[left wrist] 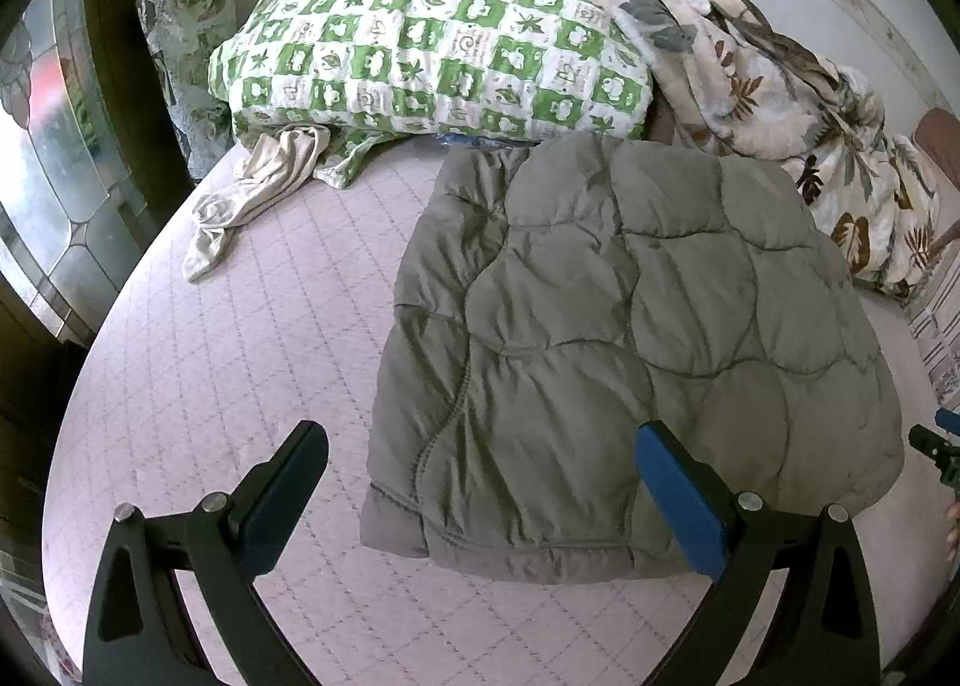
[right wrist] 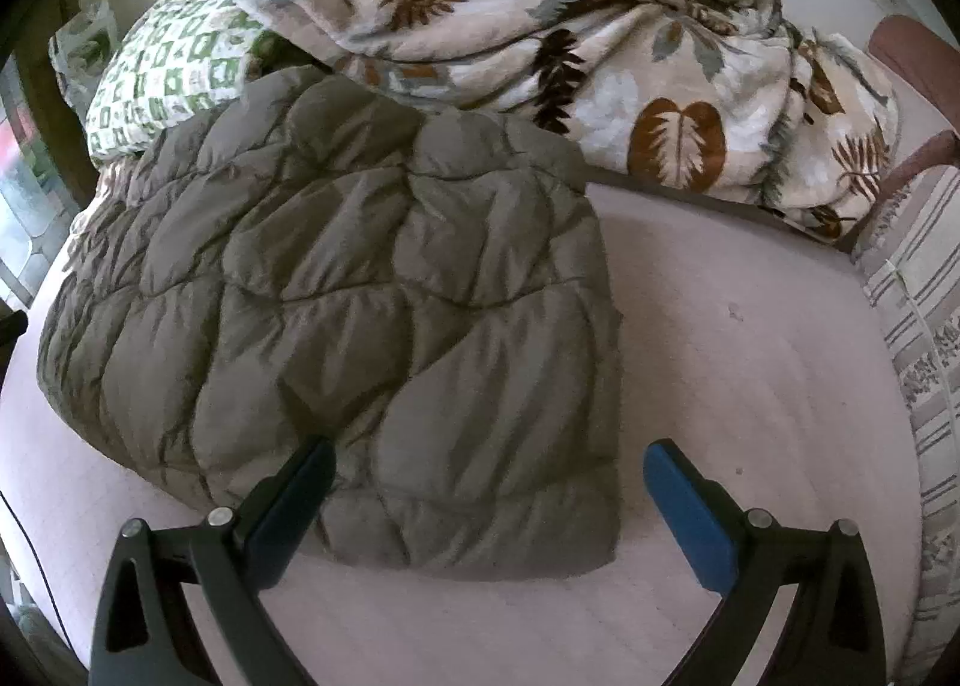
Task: Fold large clothes
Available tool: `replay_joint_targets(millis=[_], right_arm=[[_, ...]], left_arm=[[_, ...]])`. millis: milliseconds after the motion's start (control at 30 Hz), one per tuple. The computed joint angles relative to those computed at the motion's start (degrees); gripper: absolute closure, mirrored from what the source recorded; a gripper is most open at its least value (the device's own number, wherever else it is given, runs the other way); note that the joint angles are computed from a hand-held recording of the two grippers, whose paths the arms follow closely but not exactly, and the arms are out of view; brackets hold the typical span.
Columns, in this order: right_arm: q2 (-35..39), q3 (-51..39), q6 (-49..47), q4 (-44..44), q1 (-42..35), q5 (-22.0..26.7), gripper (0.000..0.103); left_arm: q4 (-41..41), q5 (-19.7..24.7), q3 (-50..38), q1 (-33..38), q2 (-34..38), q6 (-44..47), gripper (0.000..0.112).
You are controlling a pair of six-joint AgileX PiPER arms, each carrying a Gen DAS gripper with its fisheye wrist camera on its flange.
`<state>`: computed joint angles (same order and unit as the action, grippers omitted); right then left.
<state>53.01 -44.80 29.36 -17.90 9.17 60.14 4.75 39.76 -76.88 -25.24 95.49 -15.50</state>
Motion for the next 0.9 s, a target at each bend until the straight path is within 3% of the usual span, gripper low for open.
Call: replay_joint_targets(millis=[133,500,667,900], right_arm=[[-0.82,-0.06,-7.05,3.96,-7.13,-0.85,0.000],[2.58,-1.15,-41.14,25.62,-39.57,-1.93,0.000],[8.47,-3.53,-49.26,33.62,-45.21,0.32,0.000],[16.56,-4.75,-51.27,39.90,-44.37,-0.24,0.000]], left_arm=[[-3.04,1.16,-0.97,1.33,0.74,3.47,0.011],[-14.16,4.72,-5.78,6.89,5.89,10.04,0.011],[-13.60,5.09,-8.57,6.54,8.29,12.17,0.011],[-16.41,8.56,-15.01,6.92,13.37,18.47,0.011]])
